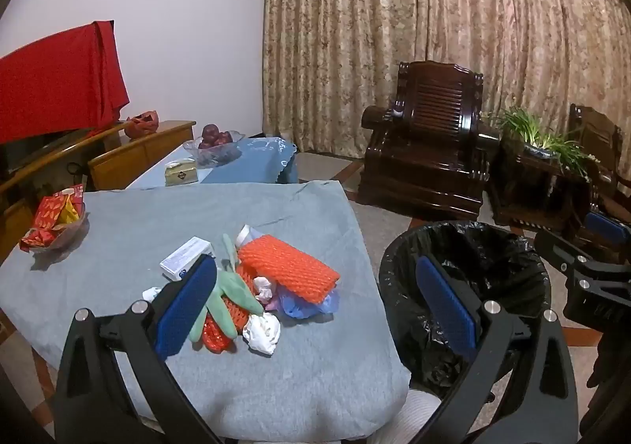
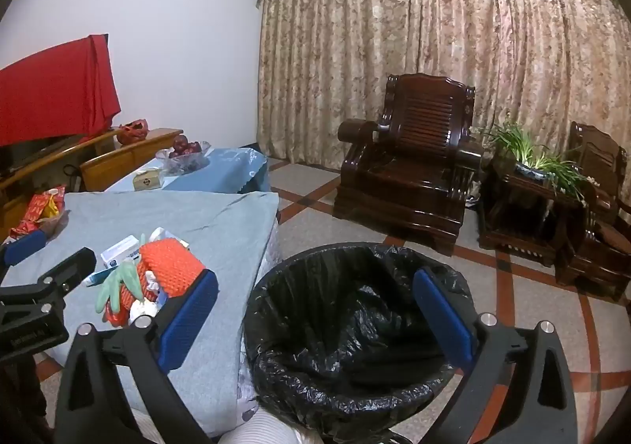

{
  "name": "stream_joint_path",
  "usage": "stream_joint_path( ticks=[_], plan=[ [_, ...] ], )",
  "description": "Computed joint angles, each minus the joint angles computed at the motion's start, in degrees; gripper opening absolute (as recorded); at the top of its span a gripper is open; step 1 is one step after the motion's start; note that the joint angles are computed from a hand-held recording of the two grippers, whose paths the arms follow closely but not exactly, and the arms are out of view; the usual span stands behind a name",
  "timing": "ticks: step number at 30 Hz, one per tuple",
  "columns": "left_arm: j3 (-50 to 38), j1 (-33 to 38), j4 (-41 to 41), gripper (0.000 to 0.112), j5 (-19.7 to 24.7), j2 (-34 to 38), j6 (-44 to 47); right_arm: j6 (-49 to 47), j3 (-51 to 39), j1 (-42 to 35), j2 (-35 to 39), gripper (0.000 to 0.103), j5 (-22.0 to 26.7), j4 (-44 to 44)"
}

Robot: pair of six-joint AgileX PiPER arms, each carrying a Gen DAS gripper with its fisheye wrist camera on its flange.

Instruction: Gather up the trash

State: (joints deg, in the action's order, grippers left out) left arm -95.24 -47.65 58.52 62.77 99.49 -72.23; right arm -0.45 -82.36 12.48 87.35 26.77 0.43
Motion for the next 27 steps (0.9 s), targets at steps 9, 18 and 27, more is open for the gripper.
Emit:
stream_joint_path(
  ticks=[9, 18, 27],
  plan=[
    [0.3, -0.1, 0.5, 0.098, -0.1, -0.1, -0.7, -0.3, -0.2, 0.0, 0.2, 0.097, 0.0, 0.6],
    [0.3, -0.1, 0.5, 0.098, 0.0, -0.1, -0.7, -0.1, -0.1, 0.0, 0.2, 0.097, -0.2, 0.5],
    [0.2, -0.1, 0.4, 0.098, 0.1, 0.0, -0.5, -0.1, -0.2, 0.0, 0.3, 0.097, -0.2, 0.5]
  ],
)
